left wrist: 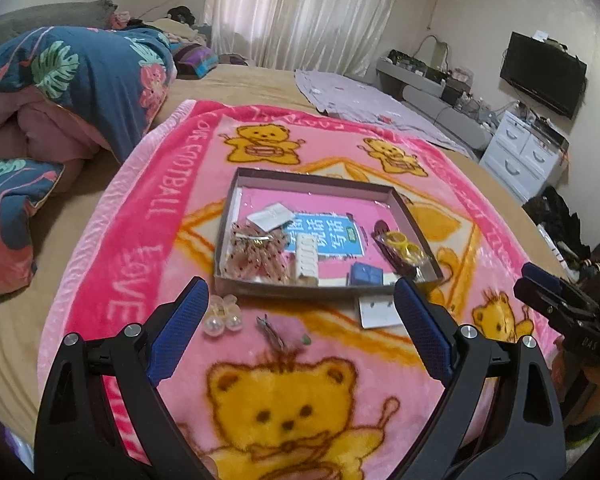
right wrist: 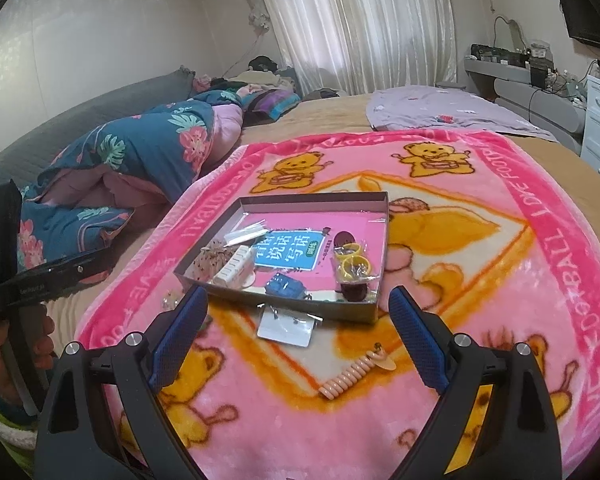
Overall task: Organize jewelry
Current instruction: 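Withdraw both tools from the box back toward the loose jewelry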
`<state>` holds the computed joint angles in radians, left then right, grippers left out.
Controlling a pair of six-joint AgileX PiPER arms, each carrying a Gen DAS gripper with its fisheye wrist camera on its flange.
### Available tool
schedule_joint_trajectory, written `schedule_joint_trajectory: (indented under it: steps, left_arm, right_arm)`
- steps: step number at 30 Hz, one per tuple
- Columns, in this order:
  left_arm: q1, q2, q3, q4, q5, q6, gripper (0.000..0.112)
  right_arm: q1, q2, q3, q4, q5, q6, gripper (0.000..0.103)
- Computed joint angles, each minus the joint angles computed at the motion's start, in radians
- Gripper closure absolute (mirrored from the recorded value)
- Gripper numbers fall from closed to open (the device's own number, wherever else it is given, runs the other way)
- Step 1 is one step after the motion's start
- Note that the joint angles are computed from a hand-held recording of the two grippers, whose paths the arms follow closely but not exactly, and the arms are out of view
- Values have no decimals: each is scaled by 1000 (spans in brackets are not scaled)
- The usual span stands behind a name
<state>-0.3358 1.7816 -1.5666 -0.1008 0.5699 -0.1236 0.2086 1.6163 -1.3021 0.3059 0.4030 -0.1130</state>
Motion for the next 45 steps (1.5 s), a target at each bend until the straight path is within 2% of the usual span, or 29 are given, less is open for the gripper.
schedule_joint_trajectory:
  steps: [25, 35, 45]
  left_arm:
    - [-54, -49, 160, 152, -34, -107, 25]
    - [-69, -33, 178, 172, -33, -112, 25]
    - [-83, 15, 164, 186, -34, -126, 25]
  right_arm:
    - [38, -38, 128, -61, -9, 19, 12]
    - [39, -51, 181, -70, -17, 22, 12]
    - [26, -4, 164, -58, -2, 25, 12]
